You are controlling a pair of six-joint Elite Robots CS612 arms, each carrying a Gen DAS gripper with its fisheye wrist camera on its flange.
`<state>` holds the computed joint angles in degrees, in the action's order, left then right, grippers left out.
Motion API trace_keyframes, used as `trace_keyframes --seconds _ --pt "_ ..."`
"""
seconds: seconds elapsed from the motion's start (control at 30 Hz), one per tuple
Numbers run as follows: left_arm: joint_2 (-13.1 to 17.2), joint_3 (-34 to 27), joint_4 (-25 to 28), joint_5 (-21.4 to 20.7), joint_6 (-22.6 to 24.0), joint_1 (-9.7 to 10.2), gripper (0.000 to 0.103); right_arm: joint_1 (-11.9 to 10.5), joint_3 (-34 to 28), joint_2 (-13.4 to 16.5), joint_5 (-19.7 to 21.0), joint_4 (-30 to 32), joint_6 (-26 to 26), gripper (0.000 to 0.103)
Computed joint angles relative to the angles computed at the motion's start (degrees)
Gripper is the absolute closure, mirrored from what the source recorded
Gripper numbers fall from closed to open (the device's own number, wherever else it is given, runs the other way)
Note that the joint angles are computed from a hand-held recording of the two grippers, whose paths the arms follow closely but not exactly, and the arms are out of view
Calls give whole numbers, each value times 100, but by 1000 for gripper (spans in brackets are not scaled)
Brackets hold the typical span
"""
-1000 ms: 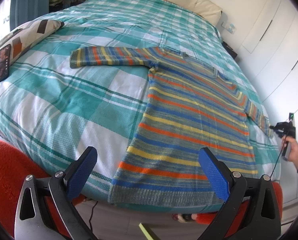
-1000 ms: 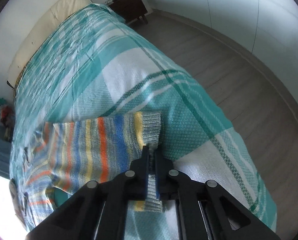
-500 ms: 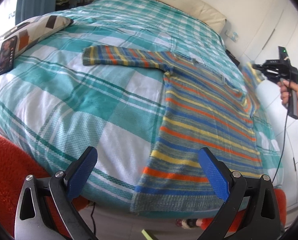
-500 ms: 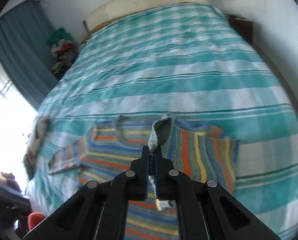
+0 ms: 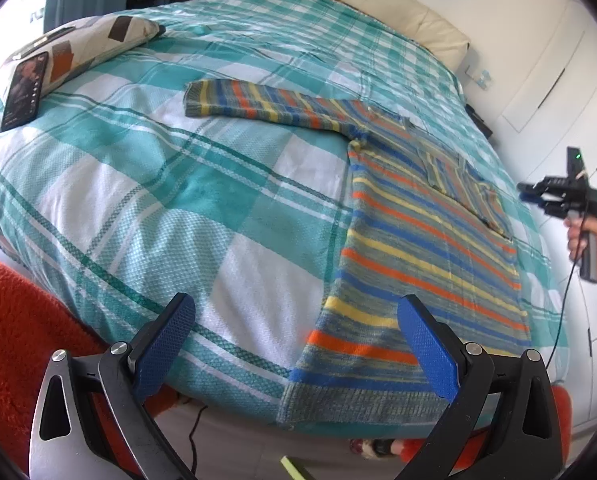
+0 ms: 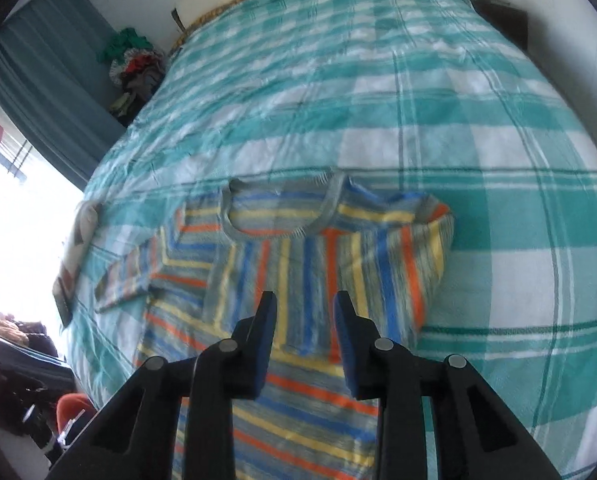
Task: Fold small clothes
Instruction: 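Lift the open right gripper away from the folded sleeve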
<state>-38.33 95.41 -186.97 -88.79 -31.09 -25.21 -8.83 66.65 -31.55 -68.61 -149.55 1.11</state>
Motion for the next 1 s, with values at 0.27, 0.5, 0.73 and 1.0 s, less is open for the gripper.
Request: trace_keyframes --seconds 0.27,0.5,0.73,1.0 --pt "-42 83 -96 241 350 -101 2 50 238 208 -2222 -242 551 88" --pt "-11 28 15 261 396 -100 2 -45 1097 -243 -625 -1038 -33 72" --pt "-27 110 -99 318 286 -71 2 74 1600 -279 -2242 -1558 311 68" --pt "-11 74 84 329 216 -51 2 197 2866 -836 -2399 -3428 157 58"
